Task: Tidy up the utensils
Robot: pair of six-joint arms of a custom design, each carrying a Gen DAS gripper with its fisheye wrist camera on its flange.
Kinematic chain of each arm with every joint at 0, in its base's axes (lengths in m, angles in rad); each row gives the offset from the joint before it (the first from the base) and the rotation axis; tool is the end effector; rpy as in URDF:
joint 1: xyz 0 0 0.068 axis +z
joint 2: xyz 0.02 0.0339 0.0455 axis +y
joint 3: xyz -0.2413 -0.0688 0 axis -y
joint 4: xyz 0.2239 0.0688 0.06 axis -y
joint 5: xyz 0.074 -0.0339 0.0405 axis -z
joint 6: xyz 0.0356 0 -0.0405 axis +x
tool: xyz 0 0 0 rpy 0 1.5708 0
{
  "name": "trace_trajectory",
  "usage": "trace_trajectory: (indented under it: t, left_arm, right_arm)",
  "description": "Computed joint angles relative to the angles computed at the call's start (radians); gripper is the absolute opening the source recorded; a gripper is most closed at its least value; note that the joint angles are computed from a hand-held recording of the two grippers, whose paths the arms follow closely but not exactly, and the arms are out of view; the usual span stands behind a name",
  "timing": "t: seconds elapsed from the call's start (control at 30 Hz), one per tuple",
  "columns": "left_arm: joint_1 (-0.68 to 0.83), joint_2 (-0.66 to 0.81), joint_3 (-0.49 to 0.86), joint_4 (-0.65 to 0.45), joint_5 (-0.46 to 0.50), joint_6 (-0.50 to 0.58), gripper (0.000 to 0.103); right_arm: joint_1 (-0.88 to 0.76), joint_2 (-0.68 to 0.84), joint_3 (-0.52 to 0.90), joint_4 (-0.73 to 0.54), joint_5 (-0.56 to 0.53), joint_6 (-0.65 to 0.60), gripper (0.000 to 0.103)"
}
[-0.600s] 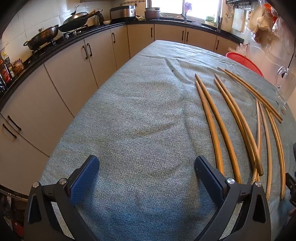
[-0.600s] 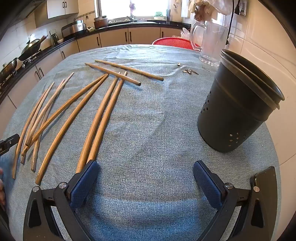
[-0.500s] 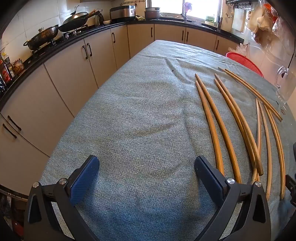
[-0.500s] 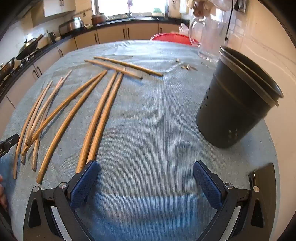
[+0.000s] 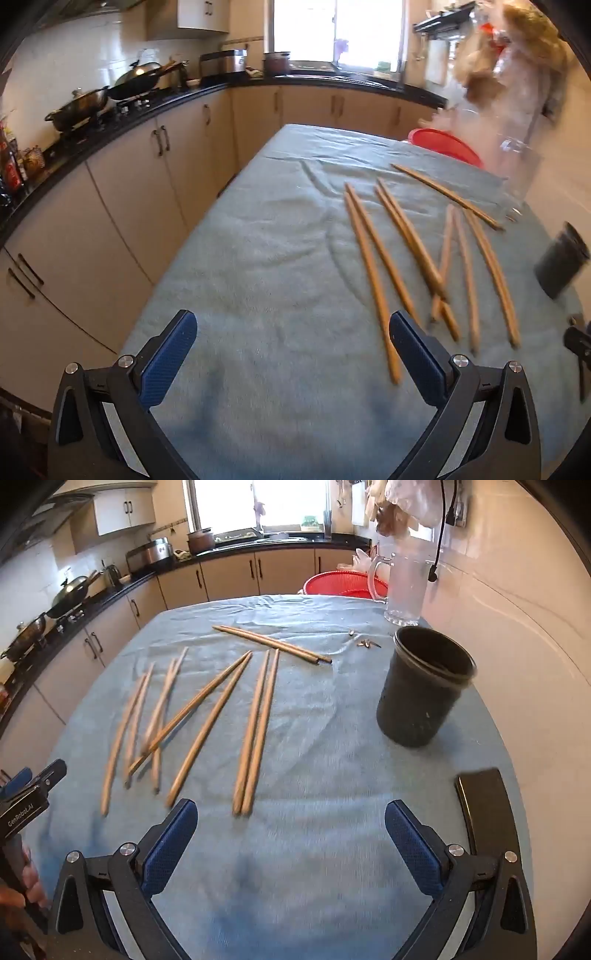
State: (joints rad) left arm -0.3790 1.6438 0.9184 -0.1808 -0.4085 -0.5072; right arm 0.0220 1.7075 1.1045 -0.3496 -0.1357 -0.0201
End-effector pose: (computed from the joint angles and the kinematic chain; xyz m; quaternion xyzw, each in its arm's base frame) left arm 0.2939 -0.1018 0.1665 -0.1253 0.9195 0.0363 0.3708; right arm 0.3345 0.0122 0.1859 -0.0406 0.9498 0.0649 0.3034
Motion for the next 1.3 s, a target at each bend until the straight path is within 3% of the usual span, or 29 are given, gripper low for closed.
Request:
trace_trajectory:
  t: [0.23, 0.57, 0.73, 0.97, 1.3]
  left_arm:
    - [-0.063, -0.18, -0.119, -0.047, 0.001, 0.042, 0.103]
    - [-0.135, -0.213, -0.015, -0.116, -0.024, 0.084, 0.103]
    - [-0.145, -0.177, 0.049, -0.164, -0.018, 0.095, 0.103]
    - [-0.223, -0.079, 0.187, -0.248, -0.085, -0.004, 0.103]
    - [-0.27, -0.011, 0.297, -0.342, -0.15, -0.044, 0.103]
  right_arm:
    - [-0.006, -0.178, -0.145, -0.003, -0.011, -0.011, 0.103]
    - [0.016, -0.358, -0.153, -0.059, 0.027, 0.054, 0.103]
    - [0.03, -0.359, -0.129, -0.078, 0.004, 0.022, 0.103]
    - [-0.04, -0.318, -0.081, -0.077, -0.108, -0.095, 0.103]
    - [-0.12, -0.238, -0.022, -0.071, -0.236, -0.184, 0.103]
